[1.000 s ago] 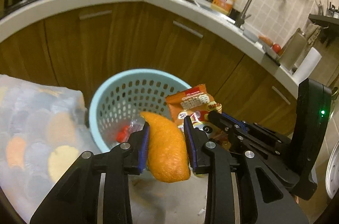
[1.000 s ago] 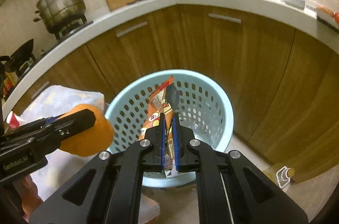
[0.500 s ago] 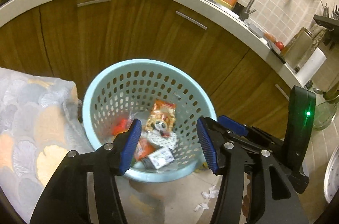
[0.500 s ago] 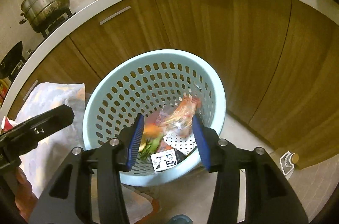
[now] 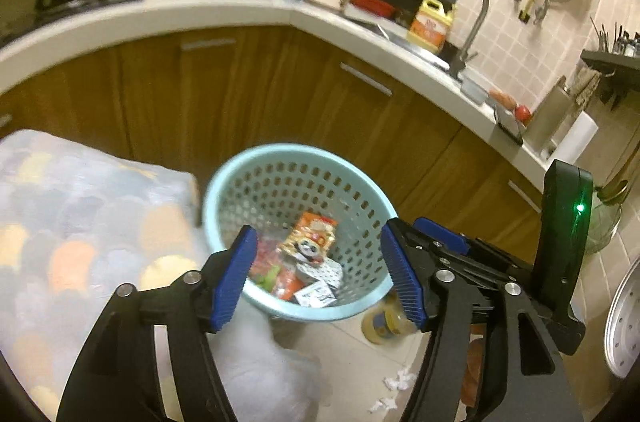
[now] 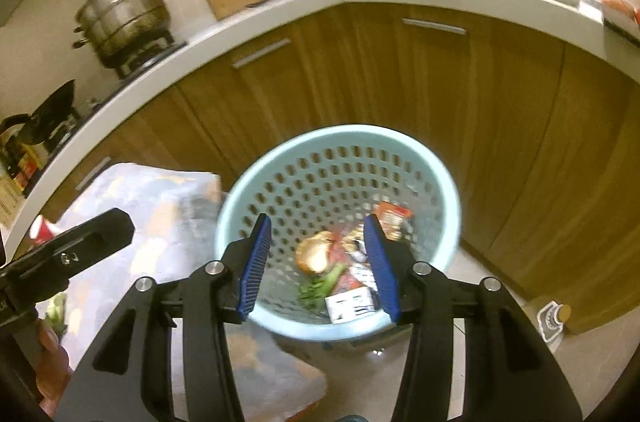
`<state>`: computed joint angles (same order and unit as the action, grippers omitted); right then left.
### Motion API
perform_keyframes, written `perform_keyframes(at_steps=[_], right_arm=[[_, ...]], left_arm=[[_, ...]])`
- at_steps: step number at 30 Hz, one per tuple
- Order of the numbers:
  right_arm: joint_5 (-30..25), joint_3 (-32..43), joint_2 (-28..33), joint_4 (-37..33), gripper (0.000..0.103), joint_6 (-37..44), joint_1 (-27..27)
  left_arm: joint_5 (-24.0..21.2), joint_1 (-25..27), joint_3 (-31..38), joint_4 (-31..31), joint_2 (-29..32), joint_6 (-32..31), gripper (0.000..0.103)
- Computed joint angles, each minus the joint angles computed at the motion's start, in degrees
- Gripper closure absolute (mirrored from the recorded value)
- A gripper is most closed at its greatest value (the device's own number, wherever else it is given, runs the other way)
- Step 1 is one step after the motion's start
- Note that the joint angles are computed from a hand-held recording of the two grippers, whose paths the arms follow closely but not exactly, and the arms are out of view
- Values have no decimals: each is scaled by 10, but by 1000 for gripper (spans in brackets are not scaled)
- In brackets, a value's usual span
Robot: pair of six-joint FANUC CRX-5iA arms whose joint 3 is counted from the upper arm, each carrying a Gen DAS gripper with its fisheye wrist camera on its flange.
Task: Collect trash
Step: 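Move both tools back over the table toward the red cup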
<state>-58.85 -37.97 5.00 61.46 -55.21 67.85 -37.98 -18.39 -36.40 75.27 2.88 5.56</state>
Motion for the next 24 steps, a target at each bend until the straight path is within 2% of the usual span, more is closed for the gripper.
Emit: perform_keyframes(at_steps=[9,12,15,18,24], right_arm=[[19,101,63,41,56,95,3],[30,143,93,43,56,133,4],[43,188,123,32,56,185,7],[50,230,152,26,56,227,12],[74,324,214,0,56,309,17]], left_arm=[[1,83,-74,81,-105,-81,30],[-6,125,-87,79,-127,-93,30],[-39,190,-95,63,-140,-99,30],[-48,243,-102,69,-150,-116,30],[-35,317,-91,91,-128,-152,29]])
